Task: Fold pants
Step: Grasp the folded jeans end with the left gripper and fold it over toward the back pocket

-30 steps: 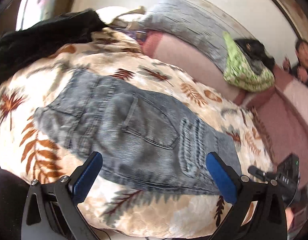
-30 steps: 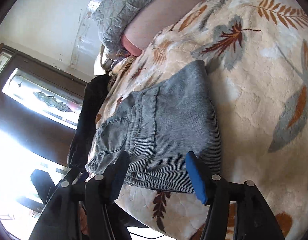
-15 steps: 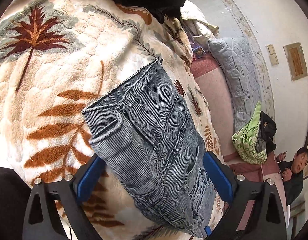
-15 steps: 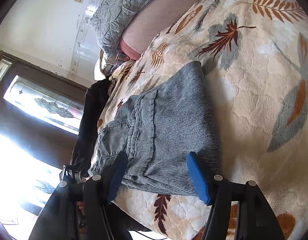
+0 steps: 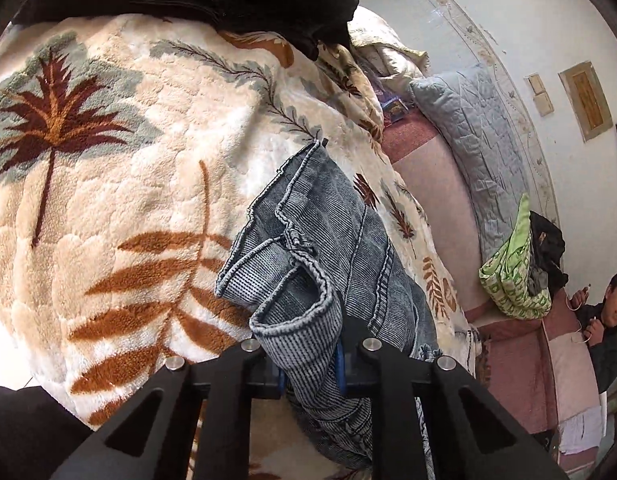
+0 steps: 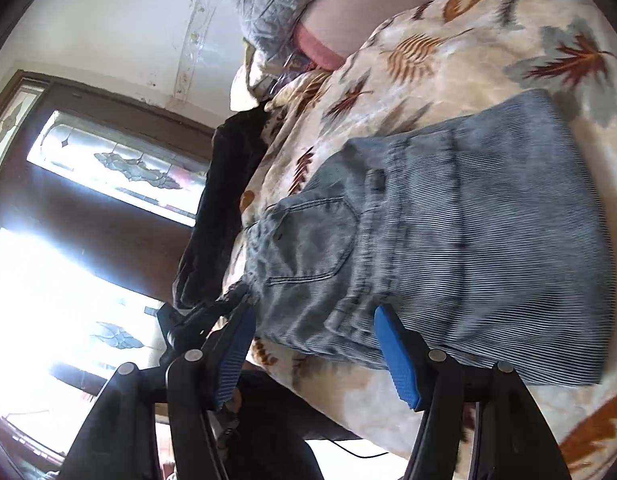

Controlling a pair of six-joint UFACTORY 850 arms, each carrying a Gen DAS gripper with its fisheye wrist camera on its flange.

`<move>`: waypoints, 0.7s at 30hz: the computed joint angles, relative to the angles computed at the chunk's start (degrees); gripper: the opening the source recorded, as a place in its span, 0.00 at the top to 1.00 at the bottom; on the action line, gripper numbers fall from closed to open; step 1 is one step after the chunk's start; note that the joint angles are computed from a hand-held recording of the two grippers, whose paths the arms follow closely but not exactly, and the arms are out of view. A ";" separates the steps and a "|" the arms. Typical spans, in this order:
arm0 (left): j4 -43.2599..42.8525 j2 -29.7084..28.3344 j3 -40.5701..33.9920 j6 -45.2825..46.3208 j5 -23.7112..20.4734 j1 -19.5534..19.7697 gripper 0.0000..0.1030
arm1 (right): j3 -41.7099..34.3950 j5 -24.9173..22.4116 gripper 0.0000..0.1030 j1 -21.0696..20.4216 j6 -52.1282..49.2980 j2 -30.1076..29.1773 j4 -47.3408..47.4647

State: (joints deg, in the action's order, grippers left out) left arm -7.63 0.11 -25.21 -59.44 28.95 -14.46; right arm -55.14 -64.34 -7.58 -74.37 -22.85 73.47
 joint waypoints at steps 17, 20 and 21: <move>1.72 -0.30 0.86 -0.16 2.35 0.50 0.84 | -13.21 7.71 0.29 15.42 23.59 -8.93 -6.10; -1.65 -0.37 0.38 3.09 1.80 -0.43 0.84 | -14.50 10.13 0.19 16.80 27.76 -10.75 -11.73; -2.65 -0.43 0.14 4.29 1.49 -0.75 0.84 | -15.88 9.37 0.18 17.00 28.10 -12.75 -13.26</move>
